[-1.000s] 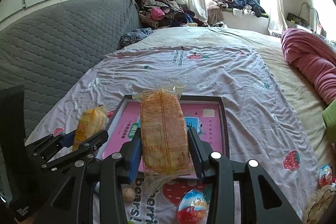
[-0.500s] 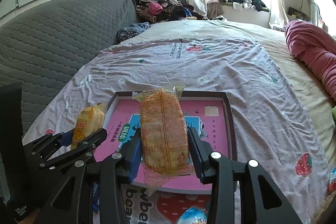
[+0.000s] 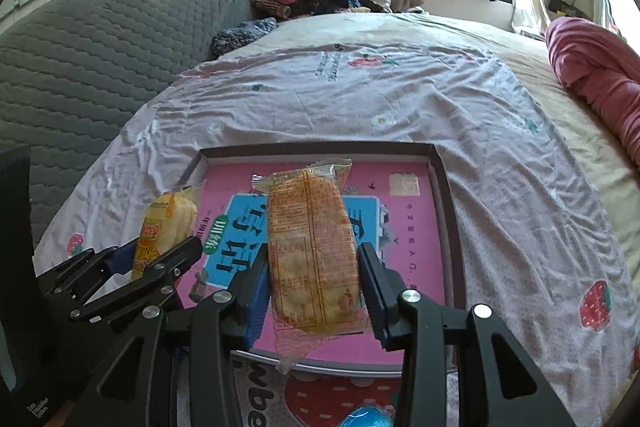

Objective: Organize objects
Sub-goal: 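Lower both breads onto the pink book inside the tray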

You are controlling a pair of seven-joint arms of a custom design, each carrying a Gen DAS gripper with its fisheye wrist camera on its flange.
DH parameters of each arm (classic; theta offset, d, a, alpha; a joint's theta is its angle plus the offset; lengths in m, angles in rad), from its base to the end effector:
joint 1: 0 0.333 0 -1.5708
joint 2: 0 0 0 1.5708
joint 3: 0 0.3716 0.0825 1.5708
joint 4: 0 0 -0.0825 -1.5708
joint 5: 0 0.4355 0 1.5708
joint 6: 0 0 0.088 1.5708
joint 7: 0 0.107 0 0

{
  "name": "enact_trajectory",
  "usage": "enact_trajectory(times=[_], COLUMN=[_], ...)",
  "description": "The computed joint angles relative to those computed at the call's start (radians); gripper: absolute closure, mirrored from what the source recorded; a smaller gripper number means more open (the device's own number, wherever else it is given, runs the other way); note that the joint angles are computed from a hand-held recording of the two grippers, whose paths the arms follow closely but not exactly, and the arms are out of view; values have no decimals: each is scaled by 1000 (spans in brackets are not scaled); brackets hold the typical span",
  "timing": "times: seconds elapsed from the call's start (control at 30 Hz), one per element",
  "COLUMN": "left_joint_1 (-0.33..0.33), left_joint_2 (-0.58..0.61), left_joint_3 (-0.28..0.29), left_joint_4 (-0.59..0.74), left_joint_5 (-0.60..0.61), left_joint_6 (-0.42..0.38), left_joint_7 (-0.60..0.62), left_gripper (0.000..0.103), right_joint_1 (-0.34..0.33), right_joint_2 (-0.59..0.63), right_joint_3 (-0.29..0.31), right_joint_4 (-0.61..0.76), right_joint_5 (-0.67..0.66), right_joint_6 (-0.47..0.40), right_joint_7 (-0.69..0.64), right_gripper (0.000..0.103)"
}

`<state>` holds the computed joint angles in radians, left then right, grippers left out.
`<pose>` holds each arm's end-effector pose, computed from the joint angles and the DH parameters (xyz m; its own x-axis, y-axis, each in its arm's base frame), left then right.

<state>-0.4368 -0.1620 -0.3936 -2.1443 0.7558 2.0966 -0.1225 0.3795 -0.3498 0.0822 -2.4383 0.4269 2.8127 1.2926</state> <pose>0.3960 -0.3978 0.5251 0.4671 -0.8834 0.0382 -0.6444 -0.3697 -0.6694 0.4589 0.2095 0.5408 0.4328 -0.8878 -0.1566 -0.7089 -0.2280 -0.6674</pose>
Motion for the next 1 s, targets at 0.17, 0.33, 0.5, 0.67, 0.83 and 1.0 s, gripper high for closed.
enact_trajectory(times=[0.17,0.33,0.5,0.67,0.83,1.0], left_joint_1=[2,4,7,15,17,18], left_joint_2=[5,22,28,28,46,66], left_joint_3=[1,6,15,25,28,34], left_joint_4=[-2,2,-8,-23,-27,-23], left_joint_5=[9,17,16,10,2,-10], left_joint_6=[14,30,46,77,103,126], left_joint_7=[-7,-5,-9,-3,3,15], left_gripper=[64,64,64,64,64,64], right_joint_1=[-4,-18,-35,-18,-52,-29], right_joint_2=[13,21,42,63,90,112], right_joint_3=[2,17,30,17,46,21], right_joint_4=[1,-2,6,16,22,36], right_joint_5=[-3,-39,-84,-69,-145,-114], right_joint_6=[-2,11,9,13,35,14], right_joint_7=[12,32,69,73,136,115], right_gripper=[61,61,61,61,61,61])
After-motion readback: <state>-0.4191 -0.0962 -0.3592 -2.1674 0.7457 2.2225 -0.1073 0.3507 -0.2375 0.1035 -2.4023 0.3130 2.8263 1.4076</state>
